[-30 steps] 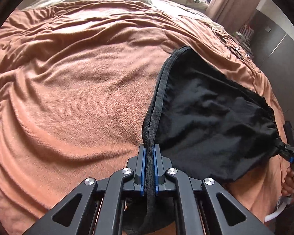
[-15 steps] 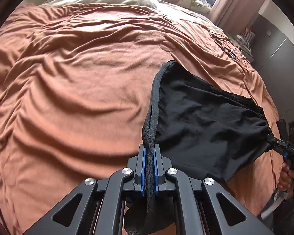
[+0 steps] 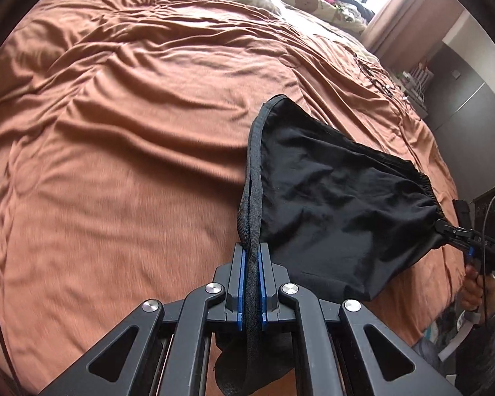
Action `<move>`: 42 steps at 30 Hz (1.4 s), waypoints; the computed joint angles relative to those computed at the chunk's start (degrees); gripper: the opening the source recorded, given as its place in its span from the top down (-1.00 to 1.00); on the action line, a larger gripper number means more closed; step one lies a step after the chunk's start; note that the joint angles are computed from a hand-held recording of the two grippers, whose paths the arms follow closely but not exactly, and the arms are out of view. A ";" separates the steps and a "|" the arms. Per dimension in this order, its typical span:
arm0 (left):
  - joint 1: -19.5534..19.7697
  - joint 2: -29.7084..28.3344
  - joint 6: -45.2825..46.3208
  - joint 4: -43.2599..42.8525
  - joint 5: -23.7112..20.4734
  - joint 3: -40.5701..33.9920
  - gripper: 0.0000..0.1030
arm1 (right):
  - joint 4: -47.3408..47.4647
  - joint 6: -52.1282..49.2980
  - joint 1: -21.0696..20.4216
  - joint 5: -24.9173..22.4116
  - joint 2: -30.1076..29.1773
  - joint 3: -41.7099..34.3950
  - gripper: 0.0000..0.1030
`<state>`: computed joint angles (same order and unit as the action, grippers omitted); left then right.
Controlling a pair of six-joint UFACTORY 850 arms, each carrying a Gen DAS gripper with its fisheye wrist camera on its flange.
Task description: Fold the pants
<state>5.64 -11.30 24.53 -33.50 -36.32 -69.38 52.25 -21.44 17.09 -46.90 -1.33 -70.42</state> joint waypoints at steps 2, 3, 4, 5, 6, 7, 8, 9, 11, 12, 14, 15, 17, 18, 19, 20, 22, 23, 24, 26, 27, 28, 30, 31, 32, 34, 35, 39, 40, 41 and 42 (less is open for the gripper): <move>0.18 1.35 0.35 -0.97 0.08 1.66 0.86 | -0.74 0.21 -0.02 -0.88 0.00 -0.50 0.54; 0.31 1.97 0.43 -1.35 0.10 2.39 0.86 | -1.06 0.11 -0.07 -1.30 0.03 -0.71 0.54; 0.43 2.83 0.44 -1.84 0.20 3.38 0.86 | -1.28 -0.06 -0.08 -1.58 0.05 -0.83 0.54; 0.52 3.49 0.53 -2.21 0.24 4.11 0.86 | -1.60 -0.08 -0.10 -2.03 0.06 -1.02 0.54; 0.54 4.26 0.58 -2.55 0.34 4.91 0.86 | -1.96 0.00 -0.12 -2.56 0.07 -1.25 0.54; 0.59 5.11 0.79 -2.98 0.51 5.85 0.86 | -2.50 0.22 -0.08 -3.06 0.02 -1.62 0.54; 0.62 5.88 0.89 -3.47 0.56 6.68 0.86 | -3.25 0.47 0.03 -3.51 0.02 -1.99 0.54; 0.69 6.53 1.06 -4.00 0.57 7.41 0.86 | -3.92 0.80 0.22 -3.77 -0.09 -2.40 0.54; 0.73 8.05 0.21 -4.38 0.62 9.06 0.86 | -5.48 1.58 0.50 -4.65 -0.50 -3.57 0.54; 0.69 8.82 -0.56 -4.36 0.58 9.87 0.86 | -6.16 1.96 0.99 -4.67 -0.57 -3.91 0.54; 0.67 9.95 -0.17 -5.58 0.80 11.23 0.86 | -7.71 2.26 1.25 -5.37 -0.74 -4.90 0.54; 0.68 10.49 -0.09 -6.20 0.97 11.89 0.86 | -8.37 2.34 1.34 -5.62 -0.80 -5.25 0.54; 0.79 11.45 0.17 -7.85 0.96 13.33 0.86 | -9.55 2.65 1.48 -6.02 -0.72 -5.69 0.54; 0.92 11.72 0.37 -8.76 0.82 13.89 0.86 | -9.97 2.88 1.49 -6.23 -0.69 -5.84 0.54; 0.92 12.07 0.24 -9.28 0.80 14.54 0.86 | -10.37 3.01 1.44 -6.54 -0.79 -6.09 0.54; 0.85 12.32 -0.02 -9.56 0.77 15.03 0.86 | -10.75 3.16 1.59 -6.63 -0.69 -6.12 0.54; 0.87 12.88 0.27 -10.99 0.50 16.22 0.86 | -11.91 3.27 1.83 -6.83 -0.55 -6.22 0.54; 1.07 13.26 0.69 -11.64 0.25 16.83 0.86 | -12.61 3.35 2.01 -6.81 -0.45 -6.26 0.54; 1.21 13.61 1.09 -12.66 -0.14 17.58 0.86 | -13.10 3.14 1.96 -6.85 -0.16 -6.03 0.54; 1.31 13.84 1.62 -13.89 -0.42 18.24 0.86 | -13.88 3.25 2.07 -6.81 0.05 -5.89 0.54; 1.39 13.74 1.88 -14.48 -0.53 18.44 0.86 | -14.21 3.65 2.01 -6.88 0.11 -5.82 0.54; 1.49 13.72 2.06 -14.92 -0.69 18.68 0.86 | -14.68 4.17 1.96 -6.92 0.03 -5.81 0.54; 1.74 13.34 1.62 -14.61 -0.96 18.87 0.82 | -16.07 5.76 2.28 -7.00 -0.19 -6.08 0.53; 1.84 13.15 0.38 -13.40 -1.09 18.88 0.81 | -16.69 6.51 2.48 -7.19 -0.32 -6.21 0.48; 1.83 13.13 -1.11 -11.99 -0.95 18.81 0.81 | -17.54 7.63 2.73 -7.63 -0.38 -6.37 0.46; 2.12 13.47 -2.47 -10.38 -0.80 18.87 0.81 | -19.95 10.03 3.37 -7.91 -0.25 -6.61 0.35; 2.41 13.72 -1.83 -10.89 -1.01 18.94 0.81 | -21.18 11.05 3.65 -7.79 0.17 -6.57 0.31; 2.34 15.07 -3.68 -7.70 0.19 18.84 0.48 | -26.04 14.86 4.43 -5.23 3.03 -5.94 0.02; 2.39 15.41 -3.66 -7.38 0.47 18.78 0.34 | -27.54 16.20 4.61 -4.42 4.01 -5.80 -0.02; 2.39 15.69 -3.73 -7.16 0.66 18.73 0.29 | -28.78 17.12 4.87 -3.82 4.82 -5.48 -0.02; 2.21 15.87 -4.12 -6.72 0.94 18.63 0.21 | -30.55 18.17 5.32 -3.22 5.74 -5.38 -0.03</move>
<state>7.84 4.57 20.42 -40.22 -35.38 -50.75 21.70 -3.27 22.41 -50.12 4.40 -75.80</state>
